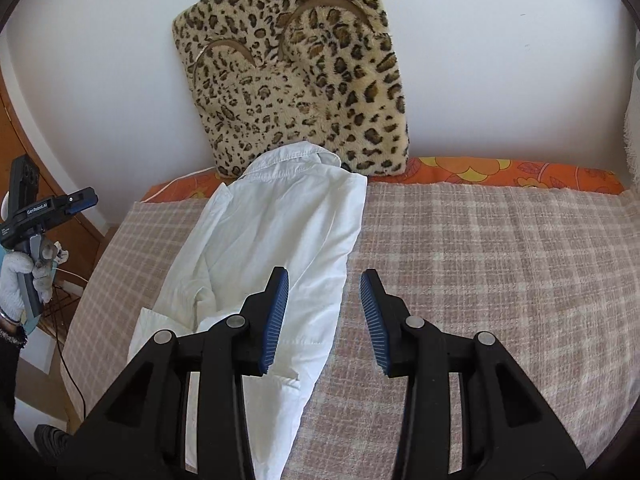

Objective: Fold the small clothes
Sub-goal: 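Move both open grippers along the folded shirt to its collar end, then grasp the collar end with both grippers and lift the shirt bundle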

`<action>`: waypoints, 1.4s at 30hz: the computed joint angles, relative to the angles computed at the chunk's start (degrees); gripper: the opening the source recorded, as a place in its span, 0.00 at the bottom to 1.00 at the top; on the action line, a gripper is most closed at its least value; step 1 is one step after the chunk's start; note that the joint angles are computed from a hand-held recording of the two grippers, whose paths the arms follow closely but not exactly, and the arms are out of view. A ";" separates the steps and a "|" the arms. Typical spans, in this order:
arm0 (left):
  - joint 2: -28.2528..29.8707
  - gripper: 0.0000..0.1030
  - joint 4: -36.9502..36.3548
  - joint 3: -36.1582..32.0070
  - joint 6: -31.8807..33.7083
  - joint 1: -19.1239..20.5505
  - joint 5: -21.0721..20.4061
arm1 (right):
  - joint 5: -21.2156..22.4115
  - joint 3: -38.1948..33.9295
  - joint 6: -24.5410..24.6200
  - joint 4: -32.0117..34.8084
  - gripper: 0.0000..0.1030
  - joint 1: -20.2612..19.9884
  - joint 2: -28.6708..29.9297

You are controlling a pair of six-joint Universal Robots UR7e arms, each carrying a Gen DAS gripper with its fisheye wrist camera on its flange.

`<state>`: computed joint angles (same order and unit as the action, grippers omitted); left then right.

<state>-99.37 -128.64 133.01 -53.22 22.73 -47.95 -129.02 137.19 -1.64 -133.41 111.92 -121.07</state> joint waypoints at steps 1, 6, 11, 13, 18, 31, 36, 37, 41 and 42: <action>1.86 0.35 -3.87 0.42 2.51 1.58 -1.00 | 0.99 0.38 -2.24 -1.94 0.39 -2.64 0.66; 11.94 0.35 -18.16 1.51 11.21 9.34 -6.56 | 6.59 2.11 -11.42 -11.41 0.39 -13.46 5.47; 20.36 0.35 -29.40 1.59 17.83 16.72 -10.71 | 13.90 1.89 -17.34 -17.49 0.39 -21.10 10.84; 23.05 0.35 -32.42 1.15 19.78 18.69 -12.42 | 14.79 1.75 -19.33 -19.86 0.39 -22.41 13.36; 28.37 0.36 -36.60 -0.34 24.91 19.83 -10.89 | 13.87 1.38 -23.31 -26.54 0.39 -23.45 19.77; 30.88 0.42 -46.37 -1.79 31.21 24.33 -17.04 | 32.73 -4.66 -21.14 -12.39 0.39 -33.20 16.53; 30.18 0.42 -49.68 -1.22 29.85 27.01 -19.47 | 32.25 -4.92 -19.76 -12.84 0.42 -35.82 15.33; 30.52 0.42 -49.35 -1.53 30.65 26.89 -19.46 | 32.27 -5.36 -18.70 -12.42 0.42 -36.29 16.24; 31.76 0.42 -47.18 -2.61 33.57 25.56 -17.67 | 33.86 -6.70 -18.12 -12.27 0.42 -36.57 18.44; 31.94 0.42 -47.03 -2.76 34.11 25.33 -17.30 | 34.54 -7.00 -17.91 -12.02 0.42 -36.62 18.85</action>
<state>-67.43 -175.66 130.25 -19.10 48.06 -65.25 -94.48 130.20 -19.55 -145.42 75.30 -102.22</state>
